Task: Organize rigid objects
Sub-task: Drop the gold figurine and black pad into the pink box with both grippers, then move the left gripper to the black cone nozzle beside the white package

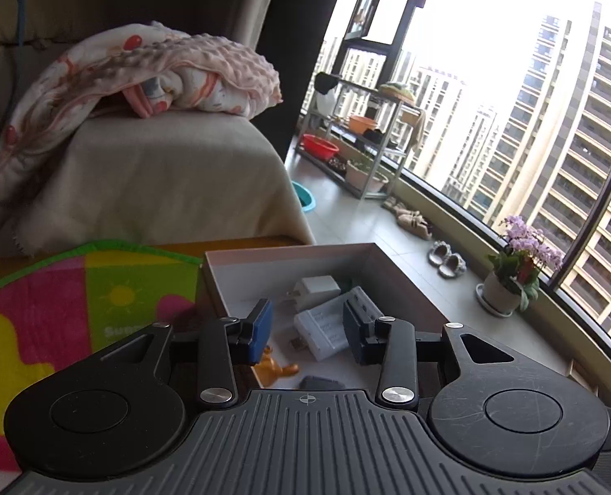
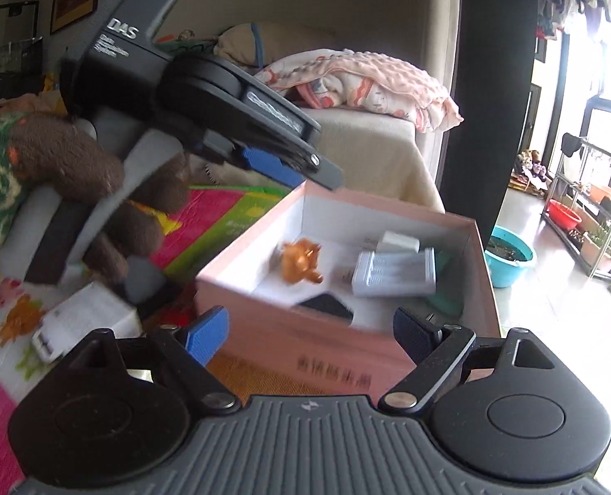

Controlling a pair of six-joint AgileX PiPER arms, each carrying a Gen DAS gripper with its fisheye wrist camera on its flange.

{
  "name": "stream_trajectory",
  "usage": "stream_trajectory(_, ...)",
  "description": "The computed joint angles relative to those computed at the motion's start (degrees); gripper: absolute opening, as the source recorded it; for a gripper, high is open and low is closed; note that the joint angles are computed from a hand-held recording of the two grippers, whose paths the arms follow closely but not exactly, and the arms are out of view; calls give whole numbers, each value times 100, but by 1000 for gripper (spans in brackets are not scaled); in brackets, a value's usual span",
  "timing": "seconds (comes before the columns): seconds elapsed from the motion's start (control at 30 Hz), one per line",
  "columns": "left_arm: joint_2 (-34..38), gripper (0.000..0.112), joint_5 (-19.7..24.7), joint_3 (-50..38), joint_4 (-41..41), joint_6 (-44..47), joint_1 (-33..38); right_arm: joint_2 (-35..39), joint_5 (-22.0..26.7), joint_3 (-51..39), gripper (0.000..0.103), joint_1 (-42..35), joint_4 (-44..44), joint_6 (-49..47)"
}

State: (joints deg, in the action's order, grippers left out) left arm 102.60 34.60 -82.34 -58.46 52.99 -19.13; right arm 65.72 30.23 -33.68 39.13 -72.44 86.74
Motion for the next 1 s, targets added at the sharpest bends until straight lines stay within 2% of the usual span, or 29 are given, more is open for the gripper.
stream_trajectory(0.07,-711,42,-99,1034,-672,826,230,-226,41,146,88,223,405,-124)
stream_trajectory(0.13,-1450,42,-166,2046,-1192,1445,559,-404,-165,259,88,347,838,-237)
stream_trajectory(0.23,-2453,42,-275,3322,-1371,1738,1195,-243,-357,245,88,680,908,-26)
stream_trajectory(0.3,-2888,42,-238,3820,-1197,1598,1649,117,-221,112,88,993,510,436)
stream_trajectory(0.37,-3184,42,89,4162,-1089,1557,2290,489,-154,-81,88,1155,317,619)
stream_trajectory(0.4,-3261,42,233,4267,-1057,1608,2553,635,-38,-159,88,1299,234,735)
stream_trajectory(0.47,-3352,42,219,4410,-1026,1767,2770,921,319,-300,88,1550,52,957)
stream_trajectory(0.57,-3268,42,95,4465,-1205,1962,2839,937,599,-238,88,1716,44,1008)
stream_trajectory(0.77,-2981,42,108,4483,-1779,2278,2407,216,1260,384,88,2213,294,1472)
stream_trajectory(0.87,-2958,43,-138,4531,-1751,2251,1916,-69,1264,635,88,2168,278,1876)
stream_trajectory(1.0,-3344,43,-618,4677,-2080,2575,1333,-152,1050,705,88,1803,335,2188)
